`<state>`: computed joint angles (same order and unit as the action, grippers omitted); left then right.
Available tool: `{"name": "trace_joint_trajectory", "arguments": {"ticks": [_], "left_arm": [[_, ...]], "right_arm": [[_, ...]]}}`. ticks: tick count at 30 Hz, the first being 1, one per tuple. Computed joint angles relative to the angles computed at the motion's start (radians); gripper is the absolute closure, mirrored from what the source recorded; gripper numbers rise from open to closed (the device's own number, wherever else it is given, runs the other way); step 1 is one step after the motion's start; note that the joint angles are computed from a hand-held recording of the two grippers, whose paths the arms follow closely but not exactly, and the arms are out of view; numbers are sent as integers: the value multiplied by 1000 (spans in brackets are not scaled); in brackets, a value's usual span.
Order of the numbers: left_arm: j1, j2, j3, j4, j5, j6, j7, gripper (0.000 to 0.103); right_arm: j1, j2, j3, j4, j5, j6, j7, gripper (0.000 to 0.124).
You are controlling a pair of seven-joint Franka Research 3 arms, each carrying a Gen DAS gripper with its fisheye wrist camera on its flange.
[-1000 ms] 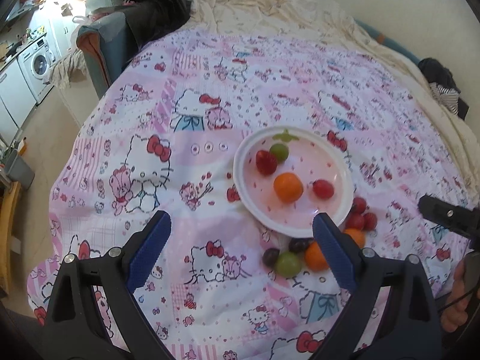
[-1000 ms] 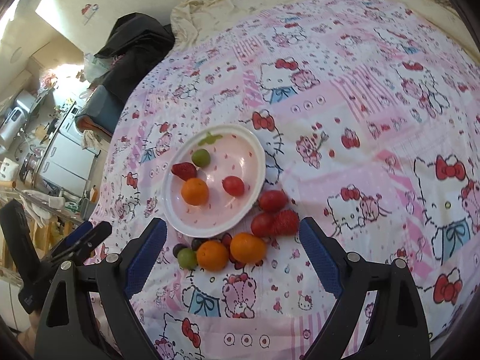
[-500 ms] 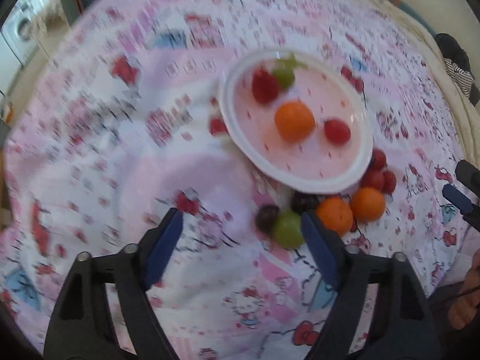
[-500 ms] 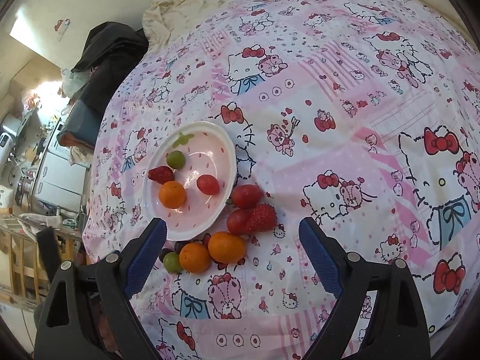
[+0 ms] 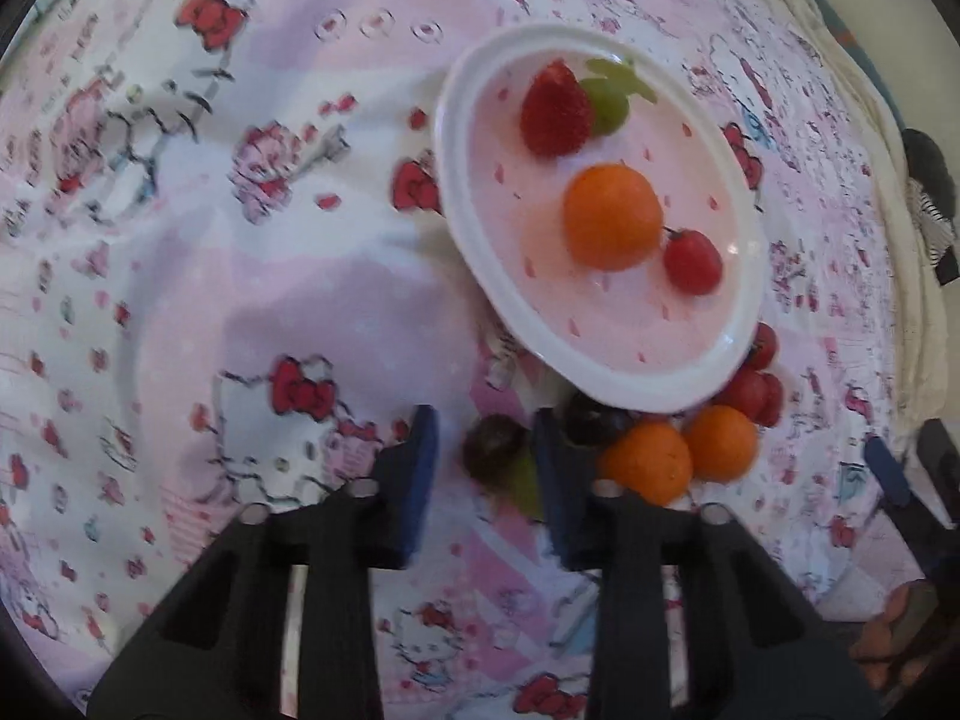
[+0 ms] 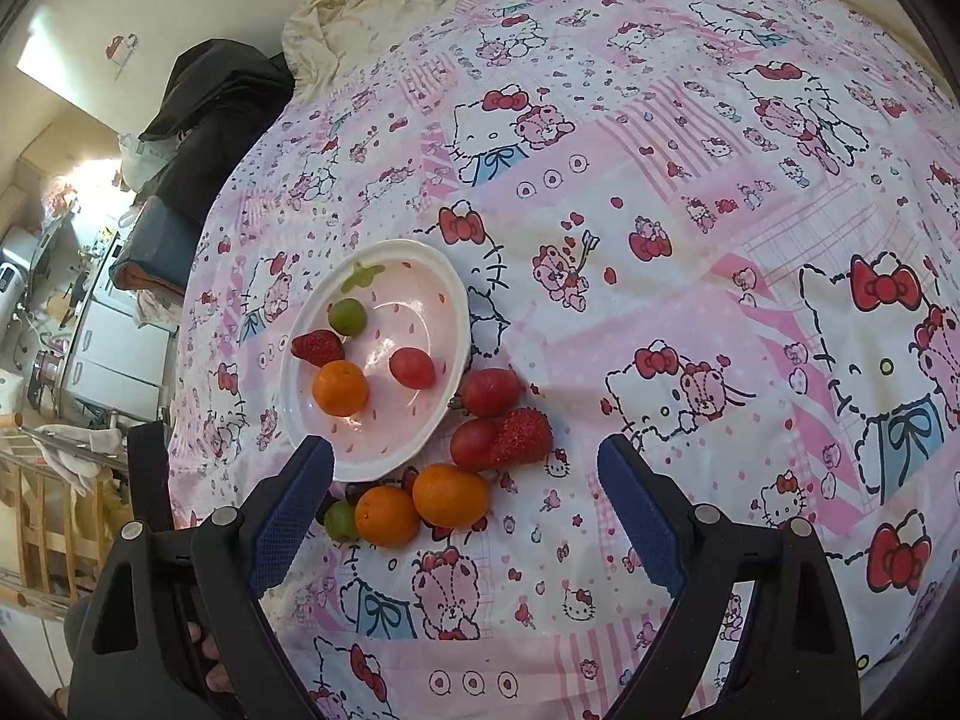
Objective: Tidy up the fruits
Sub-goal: 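Lower the left tool onto the small dark plum beside the plate and close it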
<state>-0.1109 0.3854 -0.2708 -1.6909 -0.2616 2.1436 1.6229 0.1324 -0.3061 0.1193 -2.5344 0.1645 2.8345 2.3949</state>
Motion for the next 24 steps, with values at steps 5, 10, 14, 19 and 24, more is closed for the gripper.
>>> {"name": "trace_joint_trajectory", "arguments": {"ticks": [5,10,14,19,24], "left_arm": [[16,6,-11,10,-51,-45,24,83],[18,-22,-1,-5,-45,-28,38,100],[25,-38,7,-14,-56,-6,37,100],[34,-37,7,-21,-87,13,27,99],[20,-8,6,3,-69,-19,-18,90]], "right_arm": [[-5,3,2,2,-10,-9,9,32],[-16,9,14,12,-45,-26,27,32],[-14,4,11,6,-50,-26,39,32],[-6,16,10,18,-56,-41,41,32],[-6,24,15,30,-86,-57,45,32]]}}
